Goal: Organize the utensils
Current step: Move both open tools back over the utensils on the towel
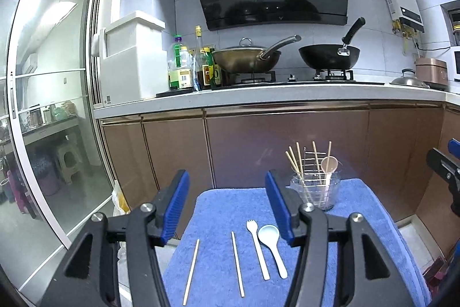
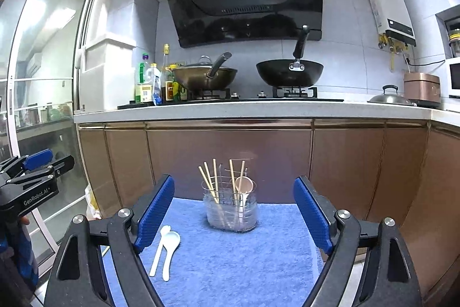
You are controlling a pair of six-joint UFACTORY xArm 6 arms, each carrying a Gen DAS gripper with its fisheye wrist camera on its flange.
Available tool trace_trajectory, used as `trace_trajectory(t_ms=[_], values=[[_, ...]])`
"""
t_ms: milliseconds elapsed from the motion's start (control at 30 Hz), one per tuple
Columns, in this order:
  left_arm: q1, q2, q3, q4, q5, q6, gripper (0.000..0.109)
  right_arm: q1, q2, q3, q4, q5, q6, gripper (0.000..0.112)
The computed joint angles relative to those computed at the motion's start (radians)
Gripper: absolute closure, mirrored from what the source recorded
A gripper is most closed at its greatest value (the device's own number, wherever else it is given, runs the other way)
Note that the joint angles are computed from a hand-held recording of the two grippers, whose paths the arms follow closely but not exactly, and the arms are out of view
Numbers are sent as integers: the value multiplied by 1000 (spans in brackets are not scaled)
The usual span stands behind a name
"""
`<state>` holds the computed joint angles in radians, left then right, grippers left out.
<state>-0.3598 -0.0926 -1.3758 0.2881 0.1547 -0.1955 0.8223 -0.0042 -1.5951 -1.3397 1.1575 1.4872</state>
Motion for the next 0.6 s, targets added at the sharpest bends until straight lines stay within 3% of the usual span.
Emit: trace_trajectory(t_ms=[367, 600], values=[[-13, -29, 37, -33, -13, 41, 55, 33, -9, 7, -27, 44, 15, 28], [-32, -39, 49, -137, -9, 129, 55, 51, -9, 5, -29, 69, 4, 28]])
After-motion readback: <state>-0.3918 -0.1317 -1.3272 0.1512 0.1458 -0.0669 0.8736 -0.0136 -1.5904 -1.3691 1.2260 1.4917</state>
